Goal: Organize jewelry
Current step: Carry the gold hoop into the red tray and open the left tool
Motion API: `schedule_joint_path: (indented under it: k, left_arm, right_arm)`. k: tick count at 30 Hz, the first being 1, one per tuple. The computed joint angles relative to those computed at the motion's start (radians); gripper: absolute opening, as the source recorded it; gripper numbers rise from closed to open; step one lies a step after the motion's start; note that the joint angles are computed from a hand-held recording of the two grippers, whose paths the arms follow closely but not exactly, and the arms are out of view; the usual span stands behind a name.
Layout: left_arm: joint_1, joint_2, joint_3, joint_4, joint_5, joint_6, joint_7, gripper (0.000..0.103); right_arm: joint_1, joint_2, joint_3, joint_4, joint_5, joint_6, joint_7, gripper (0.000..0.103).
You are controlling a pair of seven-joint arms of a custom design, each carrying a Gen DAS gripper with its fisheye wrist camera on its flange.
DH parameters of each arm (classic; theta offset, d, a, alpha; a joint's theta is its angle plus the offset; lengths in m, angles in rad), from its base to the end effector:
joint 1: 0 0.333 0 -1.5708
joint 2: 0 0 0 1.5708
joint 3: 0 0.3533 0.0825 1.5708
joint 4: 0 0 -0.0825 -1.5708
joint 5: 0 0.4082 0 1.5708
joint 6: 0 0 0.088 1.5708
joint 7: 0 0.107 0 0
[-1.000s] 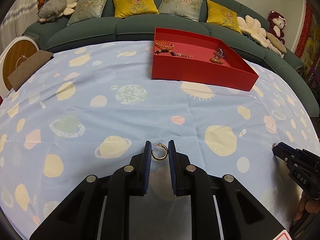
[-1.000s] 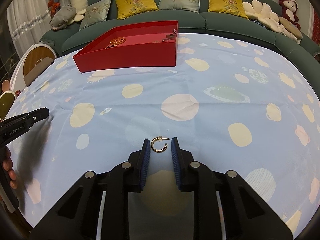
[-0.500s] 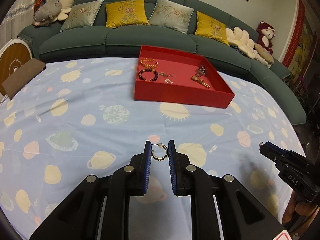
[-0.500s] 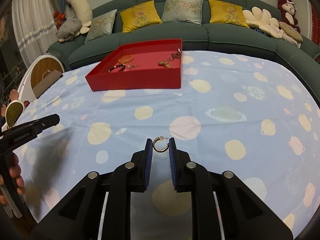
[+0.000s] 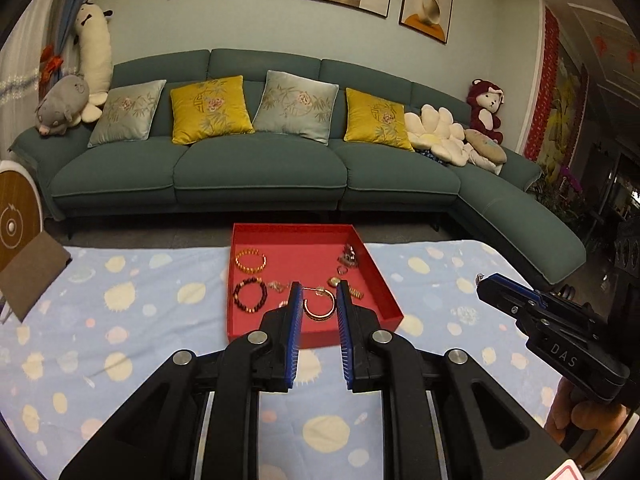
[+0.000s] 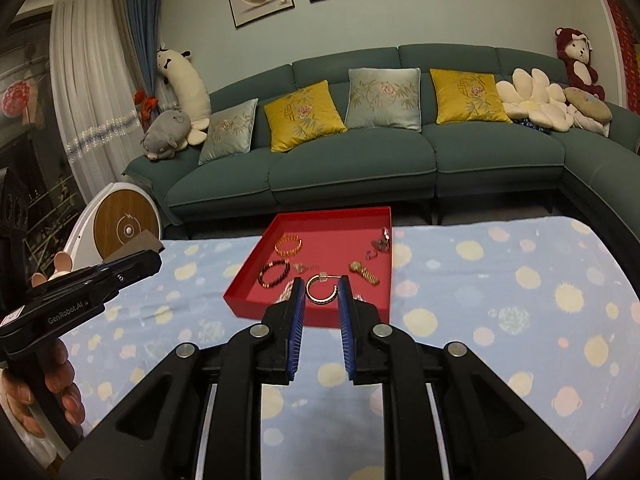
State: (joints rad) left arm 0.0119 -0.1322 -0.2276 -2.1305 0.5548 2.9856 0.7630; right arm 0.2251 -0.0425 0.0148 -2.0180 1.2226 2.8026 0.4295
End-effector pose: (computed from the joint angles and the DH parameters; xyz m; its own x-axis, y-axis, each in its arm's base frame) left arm 0.5525 -0.1661 0.6017 -0.0066 -0.9894 0.1450 -0.5364 -0.1189 -0.8356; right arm 0.5945 0.0997 0.5682 0.4574 -0.8643 -0.2093 -0.5156 -0.0660 -0.8543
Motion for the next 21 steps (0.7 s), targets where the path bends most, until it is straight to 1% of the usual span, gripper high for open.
schedule_joint_path:
  k: [2,4,5,8,9,14,21]
  left_arm:
    - [0.011,0.045,-0.002,0.058,0.040,-0.009,-0.007,0.015]
    - [-0.003,0.094,0.016,0.113,0.053,-0.026,0.006,0.015]
    - [-0.013,0.123,0.029,0.141,0.046,-0.030,0.015,0.015]
    - [-0.044,0.195,0.065,0.203,-0.036,-0.048,0.082,0.015]
    - [-0.055,0.218,0.079,0.225,-0.034,-0.057,0.076,0.015]
    - [-0.105,0.294,0.139,0.293,-0.024,-0.101,0.092,0.015]
    - [-0.131,0.363,0.178,0.347,-0.045,-0.127,0.134,0.015]
  right_arm:
    - [-0.003,0.040,0.001,0.062,-0.024,-0.011,0.028,0.016]
    - [-0.010,0.086,0.011,0.121,-0.056,-0.015,0.057,0.016]
    - [-0.014,0.112,0.018,0.151,-0.075,-0.014,0.071,0.016]
    - [-0.030,0.189,0.044,0.227,-0.154,-0.017,0.142,0.016]
    - [-0.036,0.215,0.053,0.252,-0.182,-0.024,0.169,0.016]
    - [-0.058,0.321,0.095,0.349,-0.305,-0.038,0.290,0.016]
    - [-0.086,0.416,0.143,0.423,-0.443,-0.037,0.410,0.016]
